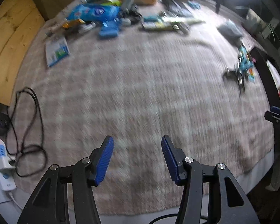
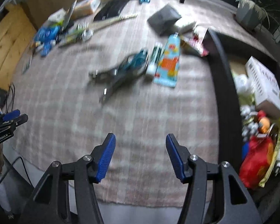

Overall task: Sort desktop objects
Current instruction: 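Move both open grippers back over the cluttered table, then grasp the blue plastic phone stand with the left gripper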

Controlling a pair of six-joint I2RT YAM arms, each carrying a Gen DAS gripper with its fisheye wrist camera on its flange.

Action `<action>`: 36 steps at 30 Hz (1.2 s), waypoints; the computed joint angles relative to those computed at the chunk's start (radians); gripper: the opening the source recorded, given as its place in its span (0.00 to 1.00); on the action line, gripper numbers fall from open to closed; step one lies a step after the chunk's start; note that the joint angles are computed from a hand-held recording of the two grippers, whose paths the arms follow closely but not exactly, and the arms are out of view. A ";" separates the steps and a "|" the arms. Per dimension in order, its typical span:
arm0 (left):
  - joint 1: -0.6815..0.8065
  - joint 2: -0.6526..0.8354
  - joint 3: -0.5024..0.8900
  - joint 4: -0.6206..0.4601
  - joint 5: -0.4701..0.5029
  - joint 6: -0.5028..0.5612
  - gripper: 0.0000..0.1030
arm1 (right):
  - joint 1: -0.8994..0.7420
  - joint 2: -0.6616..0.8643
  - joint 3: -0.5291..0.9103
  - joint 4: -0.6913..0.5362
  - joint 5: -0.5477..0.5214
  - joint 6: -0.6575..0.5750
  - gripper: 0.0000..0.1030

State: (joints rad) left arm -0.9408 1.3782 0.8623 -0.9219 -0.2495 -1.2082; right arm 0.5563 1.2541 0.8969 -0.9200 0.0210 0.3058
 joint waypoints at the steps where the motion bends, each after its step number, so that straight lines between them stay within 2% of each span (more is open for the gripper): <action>1: 0.024 -0.010 0.008 -0.006 -0.010 0.015 0.49 | -0.013 0.004 0.013 -0.002 -0.005 -0.008 0.54; 4: 0.088 -0.025 0.024 -0.013 -0.024 0.066 0.49 | -0.054 0.040 0.059 0.021 -0.015 -0.041 0.54; 5: 0.126 -0.032 0.030 -0.014 -0.028 0.103 0.49 | -0.019 0.090 0.078 0.062 0.002 -0.014 0.54; 7: 0.227 -0.032 0.049 -0.004 -0.025 0.200 0.49 | -0.033 0.126 0.129 0.068 0.002 -0.037 0.54; 9: 0.284 -0.029 0.067 0.002 -0.023 0.245 0.49 | -0.040 0.208 0.202 0.097 0.000 -0.049 0.54; 14: 0.421 -0.004 0.083 0.059 0.009 0.345 0.49 | -0.049 0.367 0.418 0.082 -0.032 -0.062 0.54; 23: 0.577 0.100 0.142 0.136 0.051 0.444 0.49 | -0.006 0.646 0.703 0.042 -0.118 -0.062 0.52; 28: 0.615 0.153 0.147 0.181 0.073 0.471 0.49 | 0.028 0.778 0.800 0.031 -0.135 -0.064 0.45; 36: 0.670 0.248 0.169 0.233 0.072 0.534 0.49 | 0.056 0.971 0.995 -0.024 -0.151 -0.102 0.44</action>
State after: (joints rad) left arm -0.2707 1.6258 1.0317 -0.6887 -0.1773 -0.6740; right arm 0.6119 2.2247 1.8917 -0.9436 -0.1304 0.2033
